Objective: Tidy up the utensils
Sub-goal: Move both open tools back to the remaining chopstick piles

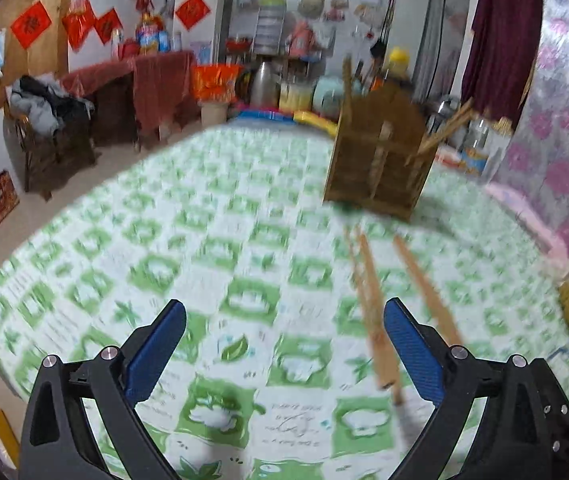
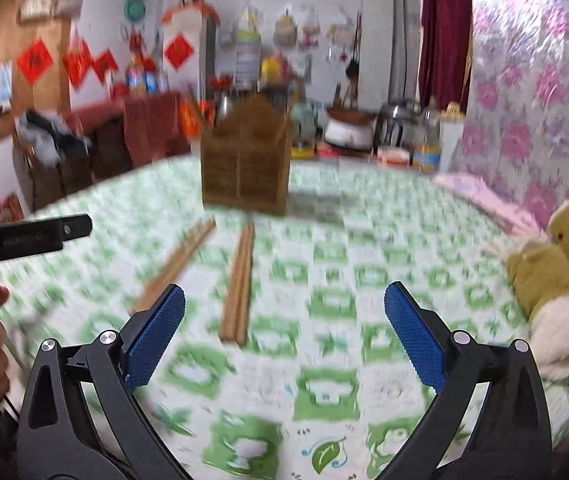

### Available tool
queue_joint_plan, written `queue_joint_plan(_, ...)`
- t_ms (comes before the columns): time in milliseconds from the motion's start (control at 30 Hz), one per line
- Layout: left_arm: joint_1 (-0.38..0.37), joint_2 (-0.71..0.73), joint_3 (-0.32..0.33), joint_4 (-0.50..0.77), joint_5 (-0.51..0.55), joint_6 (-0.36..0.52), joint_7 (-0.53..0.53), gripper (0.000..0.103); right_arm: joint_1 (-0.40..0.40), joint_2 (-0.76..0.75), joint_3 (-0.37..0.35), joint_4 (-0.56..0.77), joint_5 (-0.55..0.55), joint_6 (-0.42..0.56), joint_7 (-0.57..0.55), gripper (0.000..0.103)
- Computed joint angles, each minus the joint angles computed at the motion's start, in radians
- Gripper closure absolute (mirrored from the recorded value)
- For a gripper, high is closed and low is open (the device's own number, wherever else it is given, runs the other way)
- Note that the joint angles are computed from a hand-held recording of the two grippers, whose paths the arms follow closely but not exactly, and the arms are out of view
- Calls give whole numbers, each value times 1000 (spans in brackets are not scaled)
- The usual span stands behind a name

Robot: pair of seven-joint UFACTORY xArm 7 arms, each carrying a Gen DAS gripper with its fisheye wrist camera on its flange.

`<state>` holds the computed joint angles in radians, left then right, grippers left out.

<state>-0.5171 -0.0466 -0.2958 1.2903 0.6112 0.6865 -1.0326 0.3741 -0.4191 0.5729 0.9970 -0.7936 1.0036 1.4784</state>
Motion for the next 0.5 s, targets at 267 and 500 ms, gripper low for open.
queue_joint_plan(267,-14,7,-3,-71,1,35,31,6,18,-28,-40,-61,56,-114,-6,7)
queue_joint_plan(500,-29,24,-2,-64,66,35,28,6,21,-49,-118,-164,209,-359,-57,24)
